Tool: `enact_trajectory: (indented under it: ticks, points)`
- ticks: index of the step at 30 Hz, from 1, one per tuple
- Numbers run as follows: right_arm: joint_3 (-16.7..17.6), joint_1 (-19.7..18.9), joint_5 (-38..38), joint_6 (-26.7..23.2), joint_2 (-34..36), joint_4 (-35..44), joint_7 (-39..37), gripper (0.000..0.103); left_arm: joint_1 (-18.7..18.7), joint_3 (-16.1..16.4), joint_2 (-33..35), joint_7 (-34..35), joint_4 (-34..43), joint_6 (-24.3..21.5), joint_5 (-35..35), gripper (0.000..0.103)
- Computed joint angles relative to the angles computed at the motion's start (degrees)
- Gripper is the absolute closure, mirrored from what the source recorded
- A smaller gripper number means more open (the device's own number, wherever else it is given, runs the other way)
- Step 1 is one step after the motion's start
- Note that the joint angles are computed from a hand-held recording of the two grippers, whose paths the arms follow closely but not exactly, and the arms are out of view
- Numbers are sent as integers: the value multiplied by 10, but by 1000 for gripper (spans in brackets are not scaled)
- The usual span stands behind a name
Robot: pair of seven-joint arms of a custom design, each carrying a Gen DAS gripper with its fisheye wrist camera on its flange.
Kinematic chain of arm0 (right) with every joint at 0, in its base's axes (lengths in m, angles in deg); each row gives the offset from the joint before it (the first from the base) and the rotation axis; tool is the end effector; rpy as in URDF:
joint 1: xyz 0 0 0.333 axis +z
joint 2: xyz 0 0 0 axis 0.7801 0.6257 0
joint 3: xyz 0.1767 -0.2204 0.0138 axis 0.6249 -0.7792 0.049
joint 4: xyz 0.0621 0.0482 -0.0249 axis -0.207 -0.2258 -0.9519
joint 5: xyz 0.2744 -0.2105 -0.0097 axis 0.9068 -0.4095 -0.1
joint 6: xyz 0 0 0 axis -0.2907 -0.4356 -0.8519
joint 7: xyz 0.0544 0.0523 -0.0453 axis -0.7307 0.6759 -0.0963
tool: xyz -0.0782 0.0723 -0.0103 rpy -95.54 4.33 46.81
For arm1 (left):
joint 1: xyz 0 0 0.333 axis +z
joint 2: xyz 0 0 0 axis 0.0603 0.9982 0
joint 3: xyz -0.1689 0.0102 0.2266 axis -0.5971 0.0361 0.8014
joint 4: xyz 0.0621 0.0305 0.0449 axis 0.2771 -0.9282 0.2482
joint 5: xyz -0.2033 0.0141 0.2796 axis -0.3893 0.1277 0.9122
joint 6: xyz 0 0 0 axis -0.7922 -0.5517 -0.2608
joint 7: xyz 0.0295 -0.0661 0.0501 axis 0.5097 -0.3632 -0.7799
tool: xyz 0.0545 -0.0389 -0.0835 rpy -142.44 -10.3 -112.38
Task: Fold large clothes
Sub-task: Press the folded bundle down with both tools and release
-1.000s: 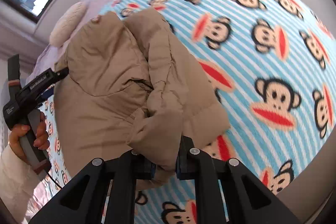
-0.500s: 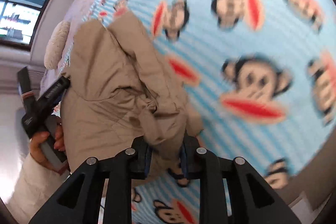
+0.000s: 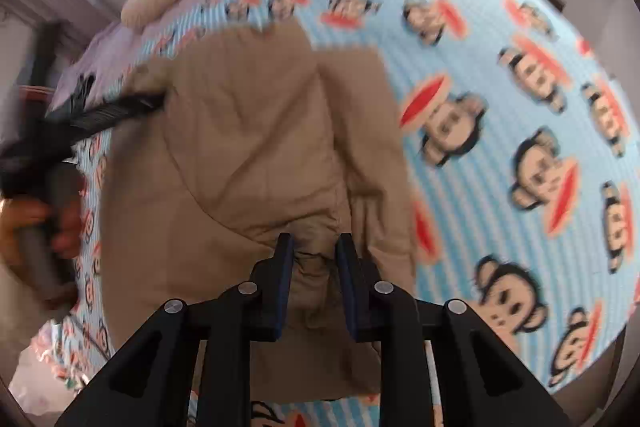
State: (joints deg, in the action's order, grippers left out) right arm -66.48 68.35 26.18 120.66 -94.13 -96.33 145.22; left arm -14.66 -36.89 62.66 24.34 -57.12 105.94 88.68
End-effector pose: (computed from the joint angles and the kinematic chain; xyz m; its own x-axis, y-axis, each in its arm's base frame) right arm 0.4677 0.1990 0.4799 -0.1669 -0.9244 -0.3428 -0.9242 0.2679 -0.2723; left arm 0.5938 -0.3013 0.5353 -0.2684 -0.9631 0.0196 -0.8637 0.2315 -0.4477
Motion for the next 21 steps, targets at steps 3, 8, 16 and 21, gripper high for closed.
enact_trajectory:
  ticks: [3, 8, 16, 21]
  points:
    - [-10, 3, 46, 3, -1, -12, -43, 70, 26, -3, -80, -8, -100, 16, -29, 17]
    - [-19, 2, 124, -2, -10, -36, -101, 67, 50, -3, -186, -42, -229, 2, -72, 17]
    - [-18, -10, 121, -39, 1, 4, -76, 62, 61, 2, -267, -31, -340, 32, -149, 0]
    - [-27, -20, 125, -46, -20, 3, -86, 47, 64, 6, -273, -12, -349, 23, -172, 0]
